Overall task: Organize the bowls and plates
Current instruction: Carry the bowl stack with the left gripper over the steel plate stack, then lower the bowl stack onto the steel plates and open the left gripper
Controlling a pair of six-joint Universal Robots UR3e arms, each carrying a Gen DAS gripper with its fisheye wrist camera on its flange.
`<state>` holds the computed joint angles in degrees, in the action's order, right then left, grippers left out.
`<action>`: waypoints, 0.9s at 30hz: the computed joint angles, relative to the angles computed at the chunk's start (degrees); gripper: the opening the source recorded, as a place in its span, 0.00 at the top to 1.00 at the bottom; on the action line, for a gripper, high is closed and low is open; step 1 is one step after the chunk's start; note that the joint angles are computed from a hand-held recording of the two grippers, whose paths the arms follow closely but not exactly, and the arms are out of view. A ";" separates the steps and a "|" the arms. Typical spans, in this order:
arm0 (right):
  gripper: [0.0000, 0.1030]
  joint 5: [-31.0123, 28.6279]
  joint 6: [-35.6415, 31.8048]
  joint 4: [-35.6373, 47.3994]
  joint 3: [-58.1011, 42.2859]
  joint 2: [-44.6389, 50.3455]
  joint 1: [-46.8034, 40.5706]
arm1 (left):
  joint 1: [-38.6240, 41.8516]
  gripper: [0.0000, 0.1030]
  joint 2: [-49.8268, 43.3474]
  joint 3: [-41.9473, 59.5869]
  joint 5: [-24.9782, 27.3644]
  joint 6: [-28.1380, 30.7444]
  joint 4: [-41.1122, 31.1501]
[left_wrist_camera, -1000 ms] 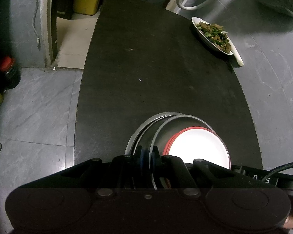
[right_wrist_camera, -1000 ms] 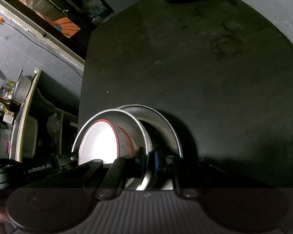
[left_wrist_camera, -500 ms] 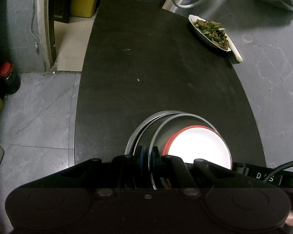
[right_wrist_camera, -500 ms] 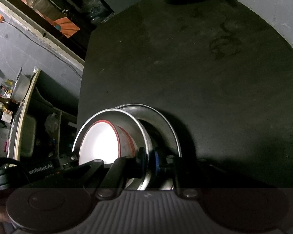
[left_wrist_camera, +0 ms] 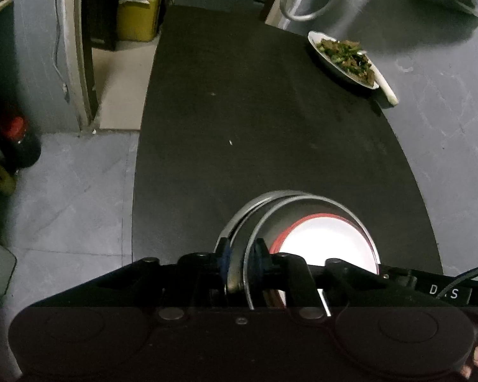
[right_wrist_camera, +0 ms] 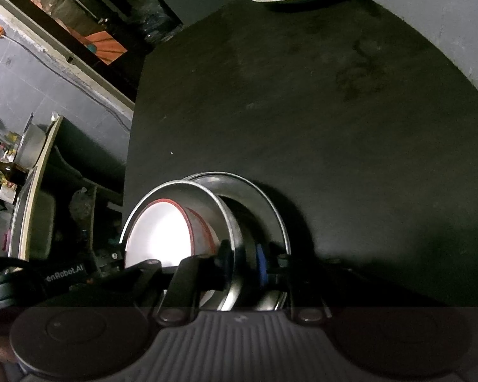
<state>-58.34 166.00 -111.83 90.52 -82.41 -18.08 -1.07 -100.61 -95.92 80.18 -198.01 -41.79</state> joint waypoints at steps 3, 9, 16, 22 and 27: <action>0.79 0.21 -0.06 -0.45 0.24 -0.41 -0.23 | 0.18 0.70 0.57 -0.67 0.52 -0.83 0.30; 0.76 0.13 -0.49 -0.71 0.59 -1.02 -0.46 | 0.34 0.67 1.03 -0.94 0.64 -1.15 0.05; 0.73 -0.27 -0.67 -1.14 0.39 -1.01 -0.35 | 0.00 0.60 0.52 -0.39 1.79 -2.26 0.16; 0.70 -0.30 -1.46 -1.68 0.72 -1.34 -0.46 | -1.07 0.55 0.04 0.35 3.73 -3.48 -0.07; 0.69 -0.22 -2.28 -1.97 0.89 -1.42 -0.50 | -1.80 0.49 -0.03 0.36 5.48 -4.31 0.10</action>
<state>-58.56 163.72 -113.80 91.41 -83.83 -18.58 -2.87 -100.65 -95.56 85.66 -202.33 -41.69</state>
